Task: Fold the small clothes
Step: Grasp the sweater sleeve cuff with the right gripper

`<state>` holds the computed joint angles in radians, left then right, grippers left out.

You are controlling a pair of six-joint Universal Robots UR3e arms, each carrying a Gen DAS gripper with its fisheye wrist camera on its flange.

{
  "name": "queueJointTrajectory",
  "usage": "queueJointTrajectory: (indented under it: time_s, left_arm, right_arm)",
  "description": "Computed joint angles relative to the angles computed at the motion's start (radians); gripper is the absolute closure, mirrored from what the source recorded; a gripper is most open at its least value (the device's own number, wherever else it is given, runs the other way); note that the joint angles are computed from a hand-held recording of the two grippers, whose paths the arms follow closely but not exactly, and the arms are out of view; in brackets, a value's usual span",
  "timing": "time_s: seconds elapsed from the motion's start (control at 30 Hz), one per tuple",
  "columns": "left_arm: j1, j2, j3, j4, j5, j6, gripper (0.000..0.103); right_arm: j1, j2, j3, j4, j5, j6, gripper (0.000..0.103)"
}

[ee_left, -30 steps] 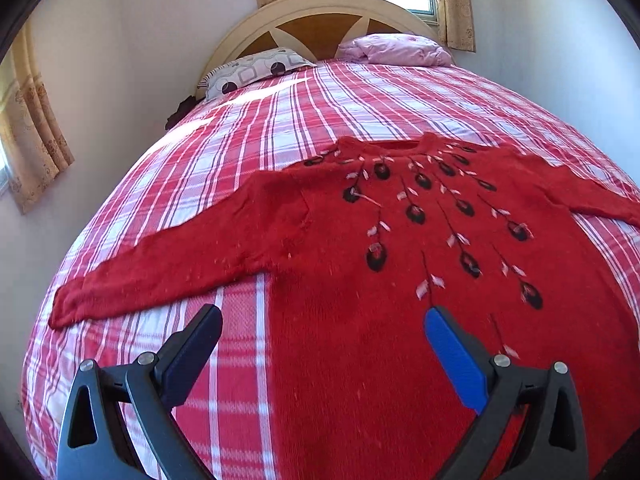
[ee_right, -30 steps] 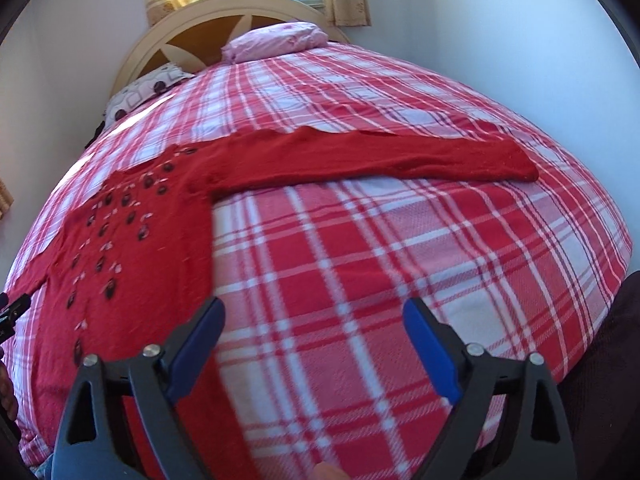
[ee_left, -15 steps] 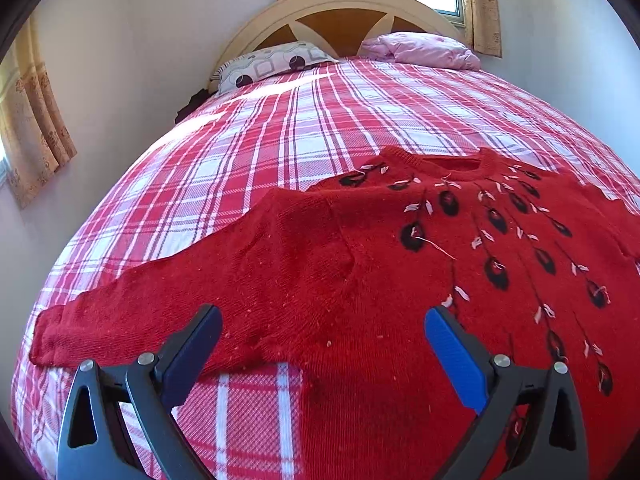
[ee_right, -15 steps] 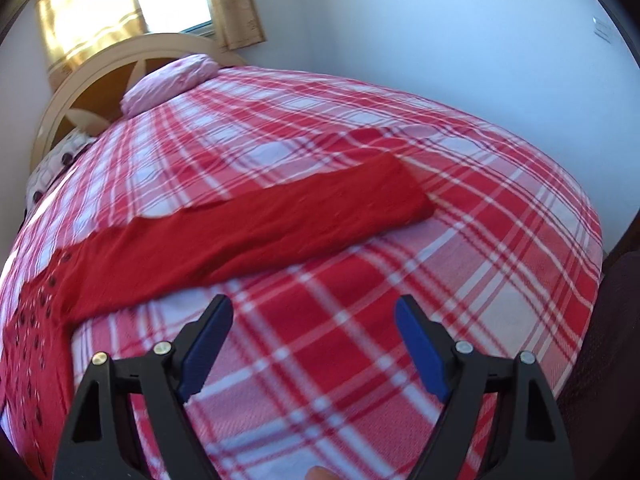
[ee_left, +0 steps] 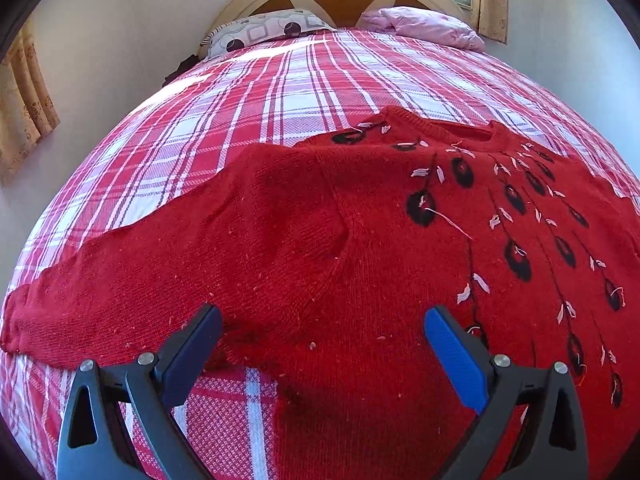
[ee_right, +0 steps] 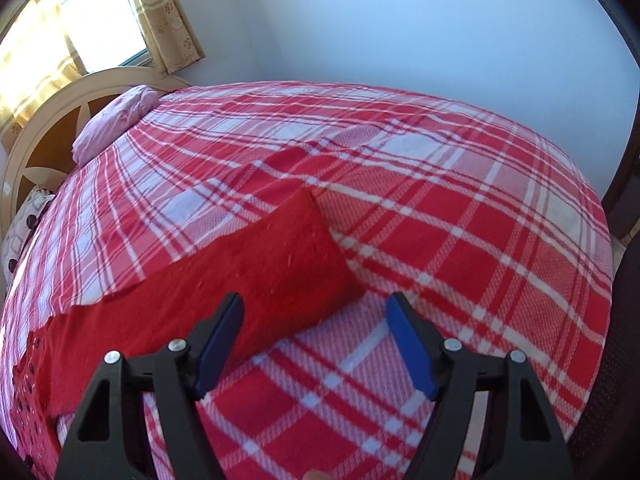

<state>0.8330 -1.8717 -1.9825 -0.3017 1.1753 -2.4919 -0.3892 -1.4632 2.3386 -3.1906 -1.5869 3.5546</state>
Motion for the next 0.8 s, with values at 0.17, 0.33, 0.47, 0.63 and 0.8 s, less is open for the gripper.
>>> queueJointTrajectory:
  time_s: [0.17, 0.33, 0.47, 0.63, 0.8]
  left_arm:
    - [0.001, -0.007, 0.002, -0.001, -0.005, -0.003, 0.001]
    - [0.001, -0.007, 0.000, 0.000, -0.002, -0.006, 0.001]
    - [-0.002, -0.008, 0.003, -0.006, -0.004, 0.001, 0.001]
    - [0.002, -0.009, 0.013, -0.033, -0.018, 0.004, 0.001]
    - [0.028, 0.005, 0.007, -0.054, -0.061, 0.006, 0.001]
  right_arm:
    - [-0.009, 0.058, -0.071, 0.014, -0.005, -0.010, 0.054]
    - [-0.022, 0.066, -0.091, 0.031, 0.062, -0.036, 0.074]
    - [-0.027, 0.066, -0.112, 0.064, 0.115, -0.056, 0.082]
    - [0.007, 0.043, -0.177, 0.133, 0.139, -0.074, 0.084]
    - [0.103, 0.008, -0.320, 0.239, 0.134, -0.085, 0.085]
